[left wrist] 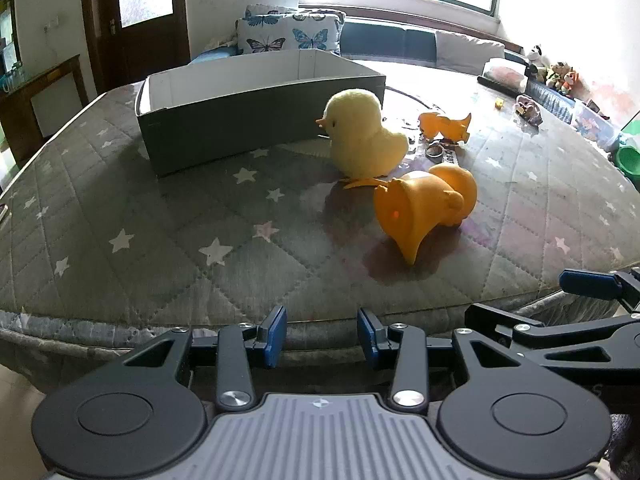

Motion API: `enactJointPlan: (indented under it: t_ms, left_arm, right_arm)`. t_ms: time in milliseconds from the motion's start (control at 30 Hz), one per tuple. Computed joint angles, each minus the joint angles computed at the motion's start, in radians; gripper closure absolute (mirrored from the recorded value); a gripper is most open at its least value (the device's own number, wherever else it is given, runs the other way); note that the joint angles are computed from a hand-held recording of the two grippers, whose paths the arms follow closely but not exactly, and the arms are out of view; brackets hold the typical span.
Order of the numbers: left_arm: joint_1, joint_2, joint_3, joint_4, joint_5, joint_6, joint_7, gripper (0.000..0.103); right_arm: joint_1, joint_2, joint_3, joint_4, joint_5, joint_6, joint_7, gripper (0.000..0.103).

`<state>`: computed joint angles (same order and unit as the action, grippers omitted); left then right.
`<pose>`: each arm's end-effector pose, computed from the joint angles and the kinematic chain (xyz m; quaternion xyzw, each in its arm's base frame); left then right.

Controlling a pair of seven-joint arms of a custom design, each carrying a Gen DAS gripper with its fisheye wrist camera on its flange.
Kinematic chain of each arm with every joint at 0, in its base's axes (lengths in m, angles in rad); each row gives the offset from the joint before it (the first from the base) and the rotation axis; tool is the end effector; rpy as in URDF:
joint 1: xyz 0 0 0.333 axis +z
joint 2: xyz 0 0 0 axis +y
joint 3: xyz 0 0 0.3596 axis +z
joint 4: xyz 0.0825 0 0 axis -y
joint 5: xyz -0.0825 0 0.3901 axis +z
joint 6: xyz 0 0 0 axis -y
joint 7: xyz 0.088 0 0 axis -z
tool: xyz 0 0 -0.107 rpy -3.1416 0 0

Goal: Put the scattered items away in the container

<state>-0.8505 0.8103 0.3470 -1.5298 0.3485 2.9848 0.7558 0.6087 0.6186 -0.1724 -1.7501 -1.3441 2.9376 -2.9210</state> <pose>0.6395 -0.4610 0.2927 -0.5876 0.7232 -0.2893 0.2192 0.6020 0.3687 0.2777 -0.6455 0.6602 -0.2460 0.2949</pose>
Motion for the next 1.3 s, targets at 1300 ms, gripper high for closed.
enactJointPlan:
  t_ms: [1300]
  left_arm:
    - [0.025,0.005,-0.028,0.034,0.052,-0.035,-0.027,0.061]
  right_arm:
    - [0.018,0.011,-0.036,0.004,0.082,0.038,-0.06,0.0]
